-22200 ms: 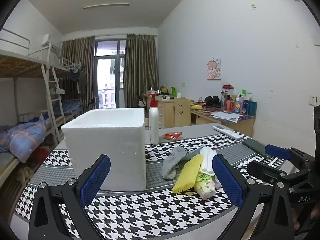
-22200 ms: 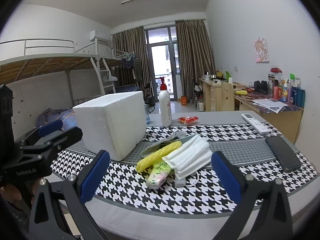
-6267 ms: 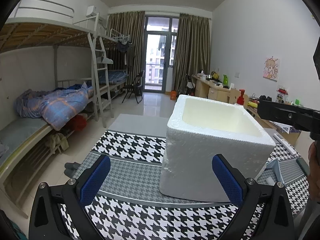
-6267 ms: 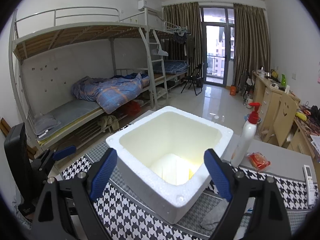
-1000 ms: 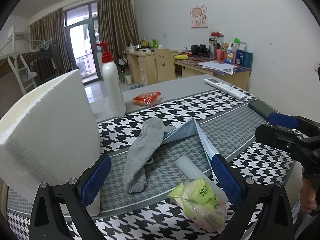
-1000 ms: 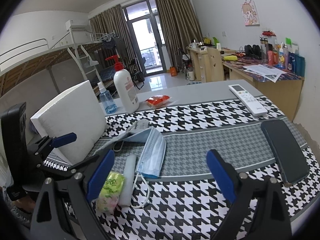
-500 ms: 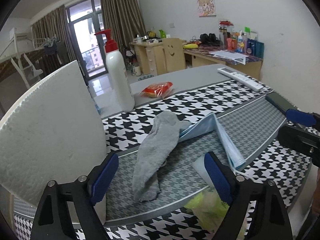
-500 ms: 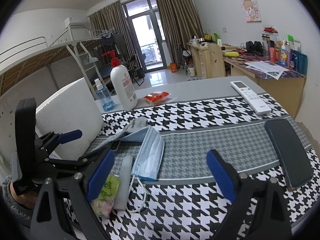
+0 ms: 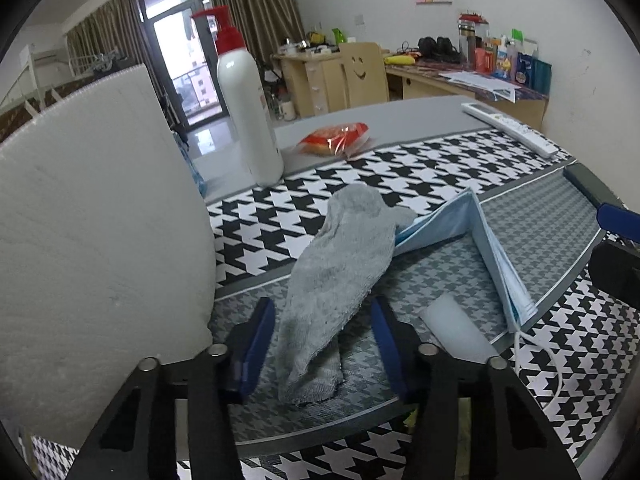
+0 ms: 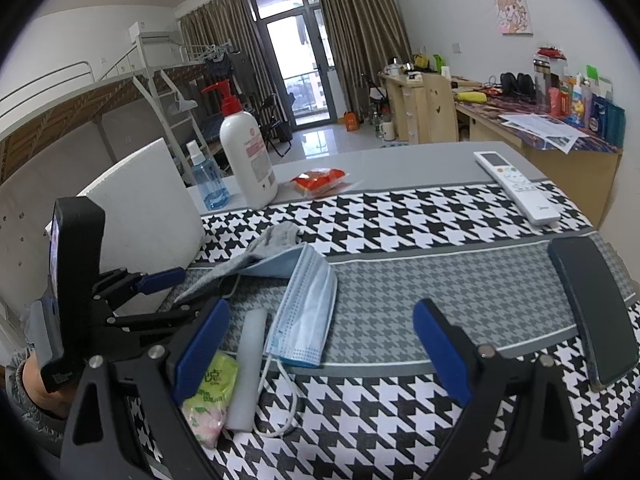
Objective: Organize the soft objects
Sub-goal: 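Lower the left gripper onto the grey sock and close on it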
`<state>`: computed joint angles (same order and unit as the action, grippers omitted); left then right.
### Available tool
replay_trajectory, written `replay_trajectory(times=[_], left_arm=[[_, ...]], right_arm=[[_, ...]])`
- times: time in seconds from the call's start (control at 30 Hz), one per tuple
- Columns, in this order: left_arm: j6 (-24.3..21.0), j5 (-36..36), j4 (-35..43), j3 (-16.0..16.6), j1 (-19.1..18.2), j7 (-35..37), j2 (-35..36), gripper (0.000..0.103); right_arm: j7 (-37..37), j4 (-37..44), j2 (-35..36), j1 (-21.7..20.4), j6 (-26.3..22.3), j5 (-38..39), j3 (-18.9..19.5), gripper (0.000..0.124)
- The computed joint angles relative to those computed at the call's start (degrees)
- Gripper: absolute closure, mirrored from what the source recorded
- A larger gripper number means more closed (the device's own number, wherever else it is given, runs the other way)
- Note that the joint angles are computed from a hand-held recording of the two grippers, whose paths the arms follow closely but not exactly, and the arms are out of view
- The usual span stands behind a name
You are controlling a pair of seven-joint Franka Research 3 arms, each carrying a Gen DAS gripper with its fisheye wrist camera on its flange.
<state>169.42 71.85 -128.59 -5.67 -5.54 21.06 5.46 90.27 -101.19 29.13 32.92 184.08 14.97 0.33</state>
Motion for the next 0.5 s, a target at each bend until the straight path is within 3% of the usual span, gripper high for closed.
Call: replay_trajectory(times=[0.13, 0.37, 0.5], left_arm=[[0.53, -4.49, -0.08, -0.04, 0.29, 3.80, 0.79, 0.066], [3.00, -8.21, -0.52, 0.74, 0.29, 6.70, 1.31, 0.091], [4.78, -9.74, -0.84, 1.29, 0.28, 7.50, 1.35, 0.095]], right_arm=[[0.57, 1.92, 0.93, 1.12, -2.23, -0.73, -1.28, 0.029], [3.59, 5.95, 3.07, 2.34, -6.89, -3.56, -3.37, 0.029], [5.42, 8.01, 4.21, 2.63, -9.17, -5.83, -4.05, 0.029]])
